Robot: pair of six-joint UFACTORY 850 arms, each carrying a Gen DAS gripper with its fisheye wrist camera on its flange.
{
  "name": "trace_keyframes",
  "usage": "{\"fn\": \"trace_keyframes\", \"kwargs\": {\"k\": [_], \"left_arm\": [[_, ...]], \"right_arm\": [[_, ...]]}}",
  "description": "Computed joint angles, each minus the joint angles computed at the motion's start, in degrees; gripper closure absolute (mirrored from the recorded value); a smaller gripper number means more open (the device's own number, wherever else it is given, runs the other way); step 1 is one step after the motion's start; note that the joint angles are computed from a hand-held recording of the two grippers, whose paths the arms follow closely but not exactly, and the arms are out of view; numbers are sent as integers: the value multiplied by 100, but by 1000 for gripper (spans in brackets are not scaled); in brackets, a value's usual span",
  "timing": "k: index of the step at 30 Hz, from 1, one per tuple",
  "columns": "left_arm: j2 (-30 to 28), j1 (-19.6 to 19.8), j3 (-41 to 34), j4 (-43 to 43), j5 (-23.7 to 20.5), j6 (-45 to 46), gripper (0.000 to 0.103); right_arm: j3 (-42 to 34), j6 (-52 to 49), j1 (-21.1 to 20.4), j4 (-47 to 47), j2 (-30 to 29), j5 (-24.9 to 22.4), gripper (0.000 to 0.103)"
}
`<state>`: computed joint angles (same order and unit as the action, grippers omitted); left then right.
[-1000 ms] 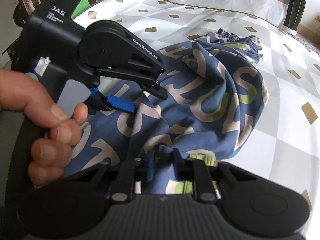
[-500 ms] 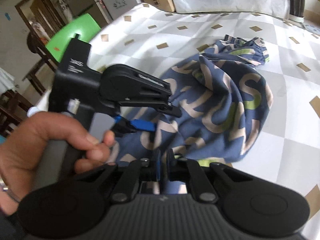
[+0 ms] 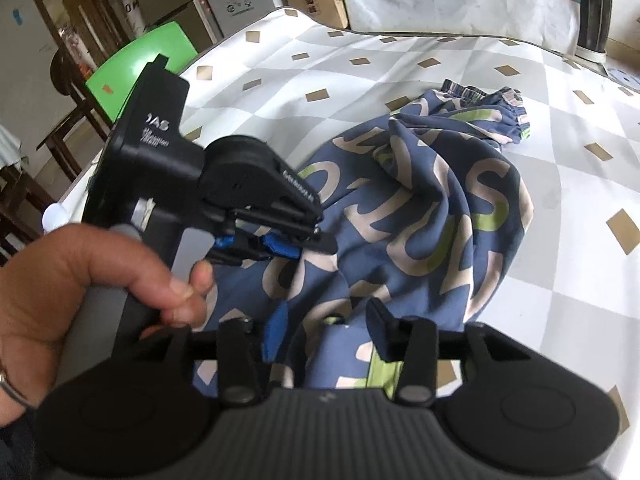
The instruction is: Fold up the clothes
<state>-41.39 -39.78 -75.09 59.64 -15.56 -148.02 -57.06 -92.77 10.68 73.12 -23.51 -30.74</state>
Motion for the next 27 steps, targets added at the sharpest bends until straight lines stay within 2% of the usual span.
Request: {"fn": "trace_keyframes", "kwargs": {"k": [4, 5, 10, 13, 20, 23, 26, 27], "left_arm": [[27, -41, -11, -37, -160, 96, 99], [41, -53, -8, -17, -210, 105, 100], [180, -82, 106, 276, -320, -118, 100], [252, -84, 194, 222, -438, -148, 100], [345, -79, 308, -93, -703, -13, 100], [353, -73, 329, -68, -669, -49, 100], [353, -39, 374, 169, -417, -292, 100], [343, -32, 370, 196, -354, -323, 100]], "right_arm": [[-91, 259, 21, -320, -106, -14, 56], [-123, 387, 36, -477, -142, 9, 53], [-128, 831, 130, -923, -199, 518, 47], [-206, 1144, 32, -1004, -287, 456, 42], [-347, 1830, -69, -1416, -513, 383, 41], [-381, 2043, -50, -1668, -547, 322, 41], [-394, 1829, -117, -1475, -546, 132, 39], [-382, 1793, -115, -1458, -548, 201, 38]]}}
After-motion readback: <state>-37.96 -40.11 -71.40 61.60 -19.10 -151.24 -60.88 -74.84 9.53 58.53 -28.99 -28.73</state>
